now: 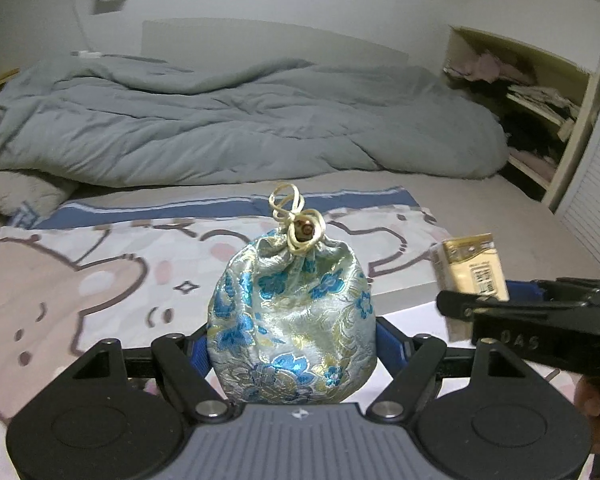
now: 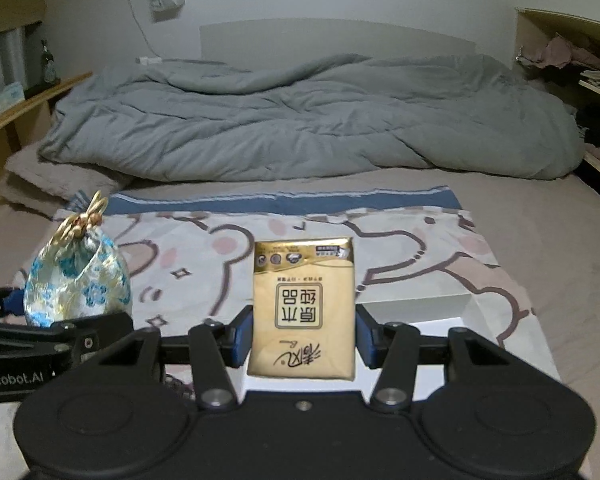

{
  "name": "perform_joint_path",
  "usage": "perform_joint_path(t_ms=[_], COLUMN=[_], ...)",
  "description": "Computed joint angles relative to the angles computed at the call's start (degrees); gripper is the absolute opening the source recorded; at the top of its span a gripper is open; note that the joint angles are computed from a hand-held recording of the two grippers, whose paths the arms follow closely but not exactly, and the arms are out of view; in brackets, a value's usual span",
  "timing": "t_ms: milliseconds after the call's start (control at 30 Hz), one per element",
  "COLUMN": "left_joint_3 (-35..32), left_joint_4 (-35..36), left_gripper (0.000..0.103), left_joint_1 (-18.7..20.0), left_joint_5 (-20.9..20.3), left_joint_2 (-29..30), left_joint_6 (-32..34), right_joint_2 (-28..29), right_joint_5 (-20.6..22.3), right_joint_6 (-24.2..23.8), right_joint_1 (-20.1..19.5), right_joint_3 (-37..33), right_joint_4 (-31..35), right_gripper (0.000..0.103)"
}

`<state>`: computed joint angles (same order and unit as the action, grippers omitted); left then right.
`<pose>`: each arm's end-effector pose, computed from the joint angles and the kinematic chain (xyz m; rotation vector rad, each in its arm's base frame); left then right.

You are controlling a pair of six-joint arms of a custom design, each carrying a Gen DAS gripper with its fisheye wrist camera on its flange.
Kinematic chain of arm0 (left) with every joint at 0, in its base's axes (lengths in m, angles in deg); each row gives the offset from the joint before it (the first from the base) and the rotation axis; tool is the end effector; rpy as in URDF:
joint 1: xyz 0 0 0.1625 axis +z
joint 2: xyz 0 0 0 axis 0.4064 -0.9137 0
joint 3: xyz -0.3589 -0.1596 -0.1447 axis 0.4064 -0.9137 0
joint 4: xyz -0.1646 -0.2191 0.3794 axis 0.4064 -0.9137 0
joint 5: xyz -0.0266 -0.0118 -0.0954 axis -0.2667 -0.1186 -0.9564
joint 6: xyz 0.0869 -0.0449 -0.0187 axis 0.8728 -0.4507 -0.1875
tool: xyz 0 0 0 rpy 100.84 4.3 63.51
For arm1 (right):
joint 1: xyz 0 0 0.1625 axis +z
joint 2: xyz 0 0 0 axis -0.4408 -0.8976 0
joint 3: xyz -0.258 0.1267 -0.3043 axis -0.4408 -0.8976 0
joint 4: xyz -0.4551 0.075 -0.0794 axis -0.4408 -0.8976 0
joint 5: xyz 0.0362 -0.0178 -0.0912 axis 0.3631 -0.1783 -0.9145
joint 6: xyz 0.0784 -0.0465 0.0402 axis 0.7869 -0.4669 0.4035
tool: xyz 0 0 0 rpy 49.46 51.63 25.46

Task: Organize objects
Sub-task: 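Grasp and lift the brocade pouch with the left tool while the right tool lifts the tissue pack, then lower both held items into the white box and open both tools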

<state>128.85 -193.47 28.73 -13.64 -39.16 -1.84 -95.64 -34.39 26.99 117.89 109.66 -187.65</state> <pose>-0.3943 -0.8352 0.0431 0.7399 2.4270 -0.8882 0.1075 -0.8054 0.3373 0.3412 -2.1671 1.0356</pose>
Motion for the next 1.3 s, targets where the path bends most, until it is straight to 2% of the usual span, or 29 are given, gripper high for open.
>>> perform_joint_path(t_ms=[133,233,467,700,800,900,1033,1300], left_joint_3=[-6.0,-10.5,-20.9,-27.6,-29.3,-30.8,-32.2,-28.5], left_joint_4=[3.2,6.1,15.5,20.8,20.9,22.0,23.4,21.9], left_gripper=[0.078,0.078,0.078,0.078,0.079,0.092,0.092,0.092], left_joint_1=[0.9,1.8,4.1,5.7,6.1,6.3,6.1,5.5], left_joint_5=[-2.5,-4.1,-8.3,-12.8,-14.8,-16.2,-15.5,-14.9], left_joint_2=[4.1,7.2,13.5,17.1,18.0,18.6,19.4,17.4], left_joint_6=[0.3,0.7,-1.3,-1.6,-1.4,-2.2,-2.2,-2.7], right_joint_2=[1.3,2.6,5.4,6.9,7.3,7.6,7.4,5.7], right_joint_5=[-0.2,-1.1,-2.4,-3.3,-3.1,-2.7,-3.4,-3.6], right_joint_6=[1.2,0.3,1.6,2.1,2.3,2.8,4.3,5.2], right_joint_1=[-1.5,-2.4,-4.0,-4.9,-5.2,-5.6,-5.9,-6.0], right_joint_3=[-2.2,-4.3,-9.0,-11.7,-12.4,-12.9,-12.8,-10.6], right_joint_4=[2.9,4.6,9.9,13.5,14.4,14.7,14.7,13.9], right_gripper=[0.052,0.052,0.052,0.052,0.052,0.053,0.065,0.065])
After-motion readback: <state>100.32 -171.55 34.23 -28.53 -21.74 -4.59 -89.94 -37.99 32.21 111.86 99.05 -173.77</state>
